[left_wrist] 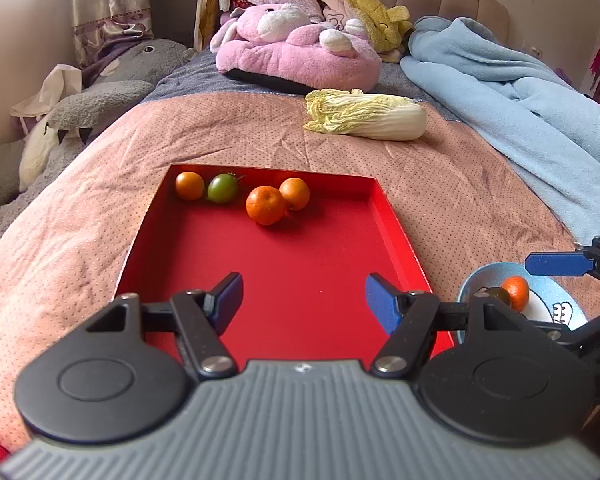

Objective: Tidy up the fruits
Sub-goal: 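Move both open grippers back over the red tray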

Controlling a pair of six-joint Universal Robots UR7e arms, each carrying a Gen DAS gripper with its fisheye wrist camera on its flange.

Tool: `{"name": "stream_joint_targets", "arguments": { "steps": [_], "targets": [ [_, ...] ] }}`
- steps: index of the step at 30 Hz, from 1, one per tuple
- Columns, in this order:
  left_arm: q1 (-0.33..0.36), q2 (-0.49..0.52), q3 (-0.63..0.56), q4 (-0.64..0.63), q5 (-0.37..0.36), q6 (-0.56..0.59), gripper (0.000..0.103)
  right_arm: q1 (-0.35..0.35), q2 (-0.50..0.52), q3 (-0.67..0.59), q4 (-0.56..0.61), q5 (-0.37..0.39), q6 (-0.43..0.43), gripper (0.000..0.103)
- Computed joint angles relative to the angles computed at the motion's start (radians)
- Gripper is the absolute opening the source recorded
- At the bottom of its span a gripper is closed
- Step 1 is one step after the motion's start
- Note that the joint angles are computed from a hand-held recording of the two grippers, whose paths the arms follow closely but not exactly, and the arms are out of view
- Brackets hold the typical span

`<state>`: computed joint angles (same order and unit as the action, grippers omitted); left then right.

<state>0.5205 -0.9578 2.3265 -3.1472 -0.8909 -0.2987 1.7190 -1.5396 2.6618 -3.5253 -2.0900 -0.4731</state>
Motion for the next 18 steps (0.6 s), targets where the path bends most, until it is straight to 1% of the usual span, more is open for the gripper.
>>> {"name": "stream_joint_targets", "arguments": {
  "steps": [2, 7, 9, 11, 15, 18],
  "targets": [
    [0.023, 0.008, -0.023, 0.019, 0.004, 0.005, 0.070, -0.006, 0.034, -0.011, -0.019, 0.013, -0.002, 0.099],
    [0.064, 0.046, -0.066, -0.030, 0.005, 0.069, 0.070, -0.013, 0.103, -0.056, -0.036, 0.040, -0.017, 0.099],
    [0.081, 0.063, -0.085, -0.038, 0.010, 0.089, 0.070, -0.008, 0.131, -0.076, -0.040, 0.038, -0.034, 0.098],
    [0.103, 0.079, -0.108, -0.041, 0.001, 0.109, 0.070, -0.006, 0.158, -0.096, -0.043, 0.041, -0.052, 0.098],
    [0.131, 0.108, -0.145, -0.037, -0.016, 0.147, 0.069, -0.011, 0.195, -0.124, -0.031, 0.046, -0.062, 0.097],
    [0.143, 0.133, -0.170, -0.043, -0.037, 0.188, 0.069, -0.021, 0.217, -0.137, -0.023, 0.050, -0.059, 0.094]
  ]
}}
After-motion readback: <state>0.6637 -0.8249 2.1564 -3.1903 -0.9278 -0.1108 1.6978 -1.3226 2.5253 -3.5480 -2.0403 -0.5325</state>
